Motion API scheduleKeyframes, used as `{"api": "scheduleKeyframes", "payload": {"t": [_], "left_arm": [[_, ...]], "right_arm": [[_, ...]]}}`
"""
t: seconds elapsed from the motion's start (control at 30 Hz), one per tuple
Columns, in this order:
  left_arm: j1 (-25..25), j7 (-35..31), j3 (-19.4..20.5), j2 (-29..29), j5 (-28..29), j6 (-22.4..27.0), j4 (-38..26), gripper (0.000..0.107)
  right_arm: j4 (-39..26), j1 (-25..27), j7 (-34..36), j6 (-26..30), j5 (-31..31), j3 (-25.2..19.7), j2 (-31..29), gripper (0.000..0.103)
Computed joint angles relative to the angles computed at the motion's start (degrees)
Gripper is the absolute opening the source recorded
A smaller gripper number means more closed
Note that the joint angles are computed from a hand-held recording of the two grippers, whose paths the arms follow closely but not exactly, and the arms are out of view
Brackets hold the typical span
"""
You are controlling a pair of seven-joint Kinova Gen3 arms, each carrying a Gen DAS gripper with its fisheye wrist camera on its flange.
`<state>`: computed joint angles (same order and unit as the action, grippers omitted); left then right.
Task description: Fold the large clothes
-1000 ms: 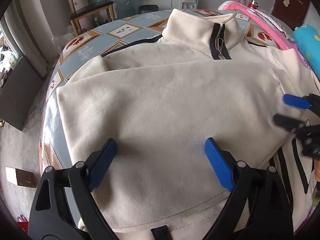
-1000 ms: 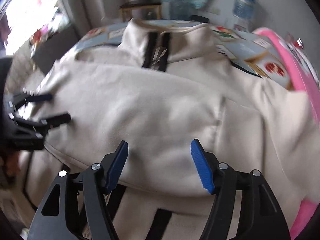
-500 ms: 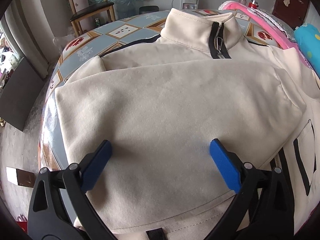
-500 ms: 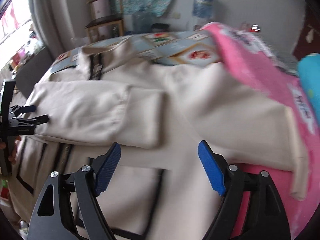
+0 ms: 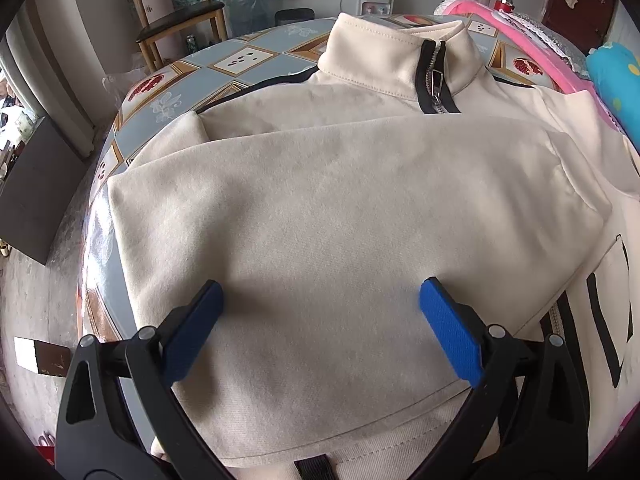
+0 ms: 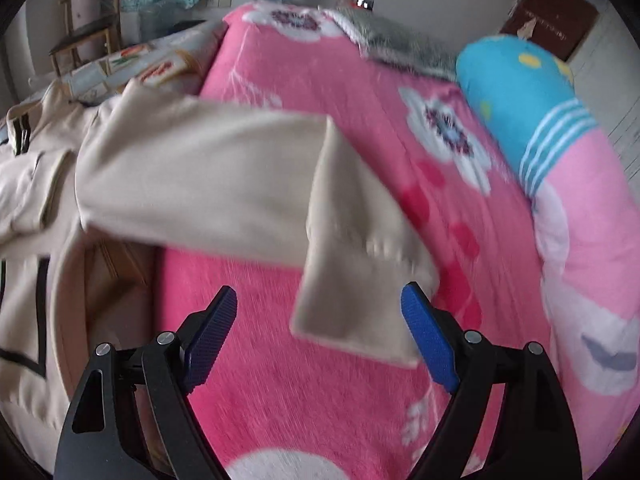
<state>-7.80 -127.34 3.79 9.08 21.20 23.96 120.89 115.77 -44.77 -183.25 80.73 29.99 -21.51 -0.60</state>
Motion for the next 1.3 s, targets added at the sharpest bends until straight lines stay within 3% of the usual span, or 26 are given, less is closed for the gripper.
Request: {"api": "scheduleKeyframes", "payload": {"t": [0.1, 0.17, 0.27, 0.33, 0.37, 0.5, 0.77, 0.9, 1.07, 1.17, 1.3], "left_arm": [[0.0, -0.1, 0.0, 0.1, 0.0, 0.0, -0.1, 0.096], [0.0, -0.1, 0.0, 0.2, -0.1, 0.1, -0.2, 0.096], [-0.1, -0.5, 0.2, 0.2, 0.2, 0.0, -0.1, 0.096], [-0.5, -1.4, 0.4, 0.1, 0.8, -0.2, 0.1, 0.096], [-0.7, -1.9, 0.5, 0.1, 1.2, -0.3, 0.2, 0.096], [-1.4, -4.3, 0.9, -0.1, 3.1, -0.8, 0.7, 0.096], [-3.0, -9.9, 1.5, -0.4, 7.5, -1.4, 1.6, 0.096], [-3.6, -12.9, 1.3, -0.3, 9.3, -0.1, 1.3, 0.096], [-6.7, -20.9, 0.5, -2.5, 16.0, 2.2, 1.8, 0.096], [-7.2, -24.8, -1.8, -4.0, 18.7, 4.3, 2.3, 0.096], [-6.1, -25.0, -4.0, -4.9, 17.1, 5.3, 2.8, 0.096]], "right_arm": [[0.9, -0.6, -1.7, 1.1, -1.4, -0.2, 2.2, 0.082], [1.6, -0.4, -1.7, 0.9, -2.2, 0.9, 3.2, 0.073], [3.1, 0.3, -3.4, -1.3, -2.7, 1.8, 0.5, 0.046], [3.3, 0.7, -4.1, -2.3, -3.2, 2.5, -1.3, 0.009], [2.8, 1.0, -4.4, -1.7, -3.1, 2.1, -1.7, 0.005], [-1.9, 0.8, -5.9, 3.5, -0.4, -1.0, -2.6, 0.004], [-18.3, -0.9, -3.8, 6.0, 9.5, -6.7, -4.8, 0.004], [-26.0, -0.9, 0.3, -0.2, 15.1, -7.4, -2.7, 0.003], [-36.6, -2.2, 9.4, -11.3, 17.3, -4.6, 6.5, 0.003], [-43.4, -6.3, 16.4, -15.9, 14.1, 1.3, 14.5, 0.003], [-47.9, -3.0, 23.0, -16.9, 6.9, -0.3, 21.4, 0.005]]}}
